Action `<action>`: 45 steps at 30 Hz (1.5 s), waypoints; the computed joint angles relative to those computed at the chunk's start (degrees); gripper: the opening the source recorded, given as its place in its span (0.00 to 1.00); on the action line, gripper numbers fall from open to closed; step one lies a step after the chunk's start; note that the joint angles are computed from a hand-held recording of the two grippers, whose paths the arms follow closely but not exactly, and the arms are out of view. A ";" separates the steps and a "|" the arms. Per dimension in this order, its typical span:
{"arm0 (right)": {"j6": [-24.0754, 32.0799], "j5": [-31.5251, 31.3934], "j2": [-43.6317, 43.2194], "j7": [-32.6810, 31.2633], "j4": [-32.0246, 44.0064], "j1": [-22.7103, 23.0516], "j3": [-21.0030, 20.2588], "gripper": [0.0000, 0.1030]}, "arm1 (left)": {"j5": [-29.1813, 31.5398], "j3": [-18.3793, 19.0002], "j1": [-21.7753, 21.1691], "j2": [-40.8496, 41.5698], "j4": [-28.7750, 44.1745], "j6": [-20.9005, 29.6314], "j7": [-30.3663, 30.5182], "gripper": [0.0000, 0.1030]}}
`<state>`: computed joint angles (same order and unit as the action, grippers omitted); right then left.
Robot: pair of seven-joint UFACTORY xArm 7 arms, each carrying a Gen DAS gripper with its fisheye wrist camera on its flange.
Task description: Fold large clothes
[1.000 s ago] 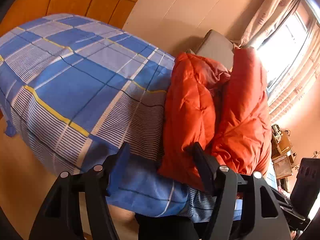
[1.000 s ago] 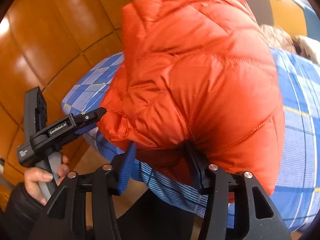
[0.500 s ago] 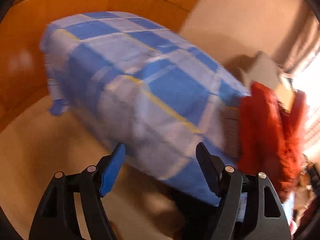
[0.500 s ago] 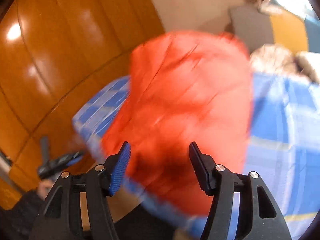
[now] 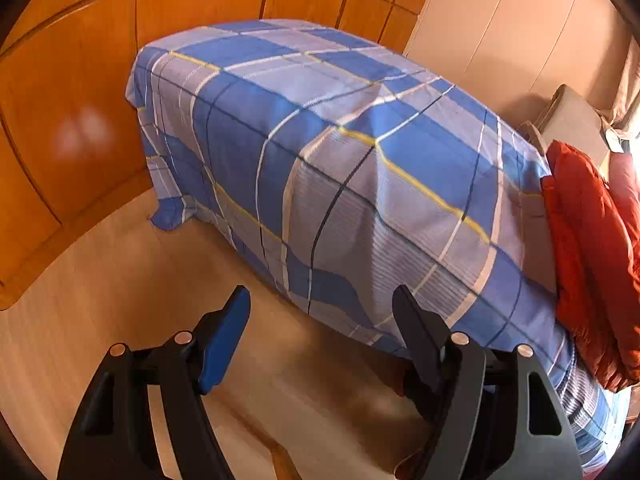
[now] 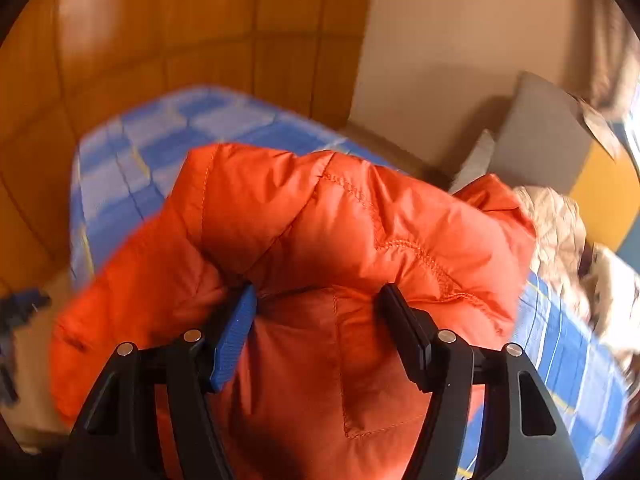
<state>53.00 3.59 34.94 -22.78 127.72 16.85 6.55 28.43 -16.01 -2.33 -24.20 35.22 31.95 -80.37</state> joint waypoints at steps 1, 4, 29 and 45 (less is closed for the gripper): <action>1.61 -1.36 1.10 -0.66 1.13 0.89 -0.37 0.64 | -0.06 -0.06 -0.02 0.27 0.05 0.36 0.01 0.70; 3.78 -2.42 3.41 -1.57 3.00 2.07 -0.41 0.64 | -0.57 0.25 -0.37 1.05 -0.13 0.33 0.10 0.70; -10.33 11.47 -17.37 0.82 -27.32 -7.50 2.27 0.95 | 8.73 -4.69 -0.94 -1.11 10.32 8.35 -0.85 0.83; -6.00 39.99 -35.23 -3.40 -56.06 -17.01 -6.17 0.97 | 12.86 -3.43 -5.95 6.03 18.46 2.66 3.64 0.91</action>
<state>47.00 43.57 -0.28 -26.17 71.65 -0.17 0.39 41.29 -19.44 -8.28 -18.17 53.69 34.61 -76.73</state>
